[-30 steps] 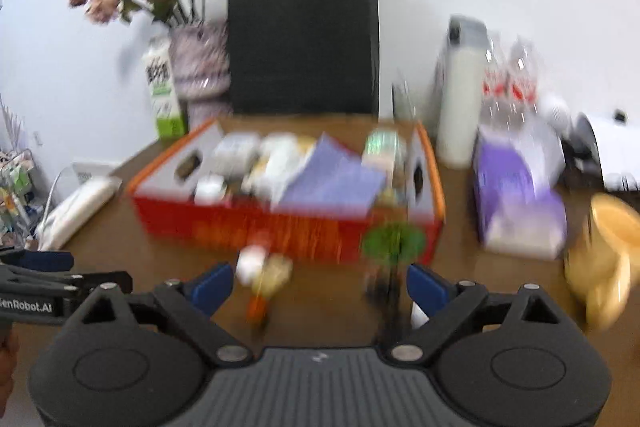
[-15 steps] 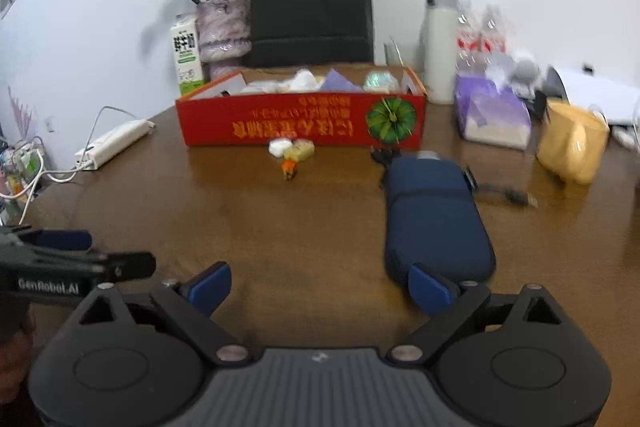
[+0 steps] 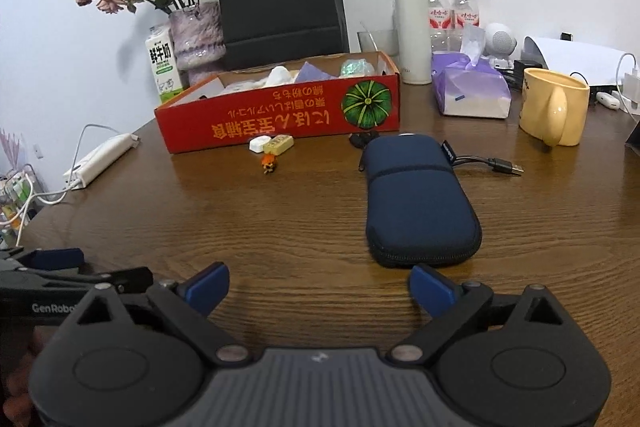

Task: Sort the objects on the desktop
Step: 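Move both open tools back over the table, then grasp the small orange item with left tool while right tool grasps the navy case, then carry orange item and navy case into the red box and open both tools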

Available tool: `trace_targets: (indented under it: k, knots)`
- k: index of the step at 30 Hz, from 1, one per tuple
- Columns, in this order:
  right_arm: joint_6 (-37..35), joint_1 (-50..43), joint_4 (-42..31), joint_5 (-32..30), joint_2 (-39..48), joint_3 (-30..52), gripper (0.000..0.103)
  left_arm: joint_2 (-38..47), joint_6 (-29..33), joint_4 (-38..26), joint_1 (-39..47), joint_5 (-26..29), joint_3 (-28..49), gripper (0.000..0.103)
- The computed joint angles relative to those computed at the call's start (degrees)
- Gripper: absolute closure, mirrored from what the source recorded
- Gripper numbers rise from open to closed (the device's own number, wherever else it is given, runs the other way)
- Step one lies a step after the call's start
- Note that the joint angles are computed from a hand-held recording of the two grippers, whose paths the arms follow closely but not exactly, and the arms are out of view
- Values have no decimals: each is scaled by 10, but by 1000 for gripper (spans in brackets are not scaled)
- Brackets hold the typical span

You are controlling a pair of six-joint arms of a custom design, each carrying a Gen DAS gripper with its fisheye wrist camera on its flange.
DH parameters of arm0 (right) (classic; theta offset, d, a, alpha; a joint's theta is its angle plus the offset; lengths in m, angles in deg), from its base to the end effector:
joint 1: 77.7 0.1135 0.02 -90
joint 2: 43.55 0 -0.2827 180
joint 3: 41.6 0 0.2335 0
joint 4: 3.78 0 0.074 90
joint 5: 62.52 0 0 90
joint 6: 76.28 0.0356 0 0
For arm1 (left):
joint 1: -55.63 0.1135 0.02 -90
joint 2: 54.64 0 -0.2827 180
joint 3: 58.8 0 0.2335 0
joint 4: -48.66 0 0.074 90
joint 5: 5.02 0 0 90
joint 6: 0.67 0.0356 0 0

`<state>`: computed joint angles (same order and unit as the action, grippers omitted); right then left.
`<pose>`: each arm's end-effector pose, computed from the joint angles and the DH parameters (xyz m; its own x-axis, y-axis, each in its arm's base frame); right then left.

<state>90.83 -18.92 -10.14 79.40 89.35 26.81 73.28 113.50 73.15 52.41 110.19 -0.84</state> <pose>0.2025 0.2801 0.0192 -0.4929 0.3467 -0.7980 0.3895 0.9081 0.1539 0.3468 -0.0347 0.0414 -0.5064 0.3995 -0.7641 0.6099 0.7924 0.0101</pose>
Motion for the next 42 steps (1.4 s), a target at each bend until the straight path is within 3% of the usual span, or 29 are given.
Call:
trace_targets:
  k: [5, 9, 11, 15, 18, 20, 21, 23, 24, 26, 30, 35, 38, 40, 42]
  knots:
    - [13, 7, -25, 16, -6, 4, 13, -2, 1, -14, -1, 6, 6, 0]
    - [56, 24, -131, 98, -20, 25, 12, 0, -13, -122, -3, 102, 75, 2]
    - [8, -4, -114, 92, -38, 7, 12, 12, -38, -111, -35, 86, 105, 15]
    - [-56, -99, -78, 29, -47, -12, 15, 67, -63, -133, -105, 62, 218, 23]
    - [-93, -149, 29, -28, -60, -59, 20, 99, -87, -143, -140, 32, 278, 30]
    - [-109, -163, 57, -44, -55, -62, 21, 121, -94, -170, -155, 16, 323, 52]
    - [-119, -165, 64, -47, -46, -57, 21, 131, -106, -181, -161, 6, 343, 56]
    - [-141, -170, 70, -62, -32, -44, 27, 143, -123, -193, -166, -5, 362, 83]
    - [-144, -171, 51, -63, -24, -29, 33, 144, -125, -192, -166, -7, 363, 84]
    - [-160, -163, 34, -49, -15, -13, 40, 137, -115, -198, -159, 14, 354, 86]
    - [-143, -134, 55, -60, -29, -29, 41, 95, -97, -182, -142, 35, 286, 87]
    - [-77, -36, 4, -27, -39, -9, 42, 13, -53, -66, -78, 75, 101, 87]
    - [-43, 4, 54, -34, -58, -36, 42, -18, -49, -17, -22, 104, 19, 87]
    - [-29, 23, 64, -28, -64, -39, 42, -36, -41, -21, 10, 119, -3, 87]
    - [-9, 39, -8, -6, -57, 2, 42, -52, -20, -84, 37, 133, 8, 87]
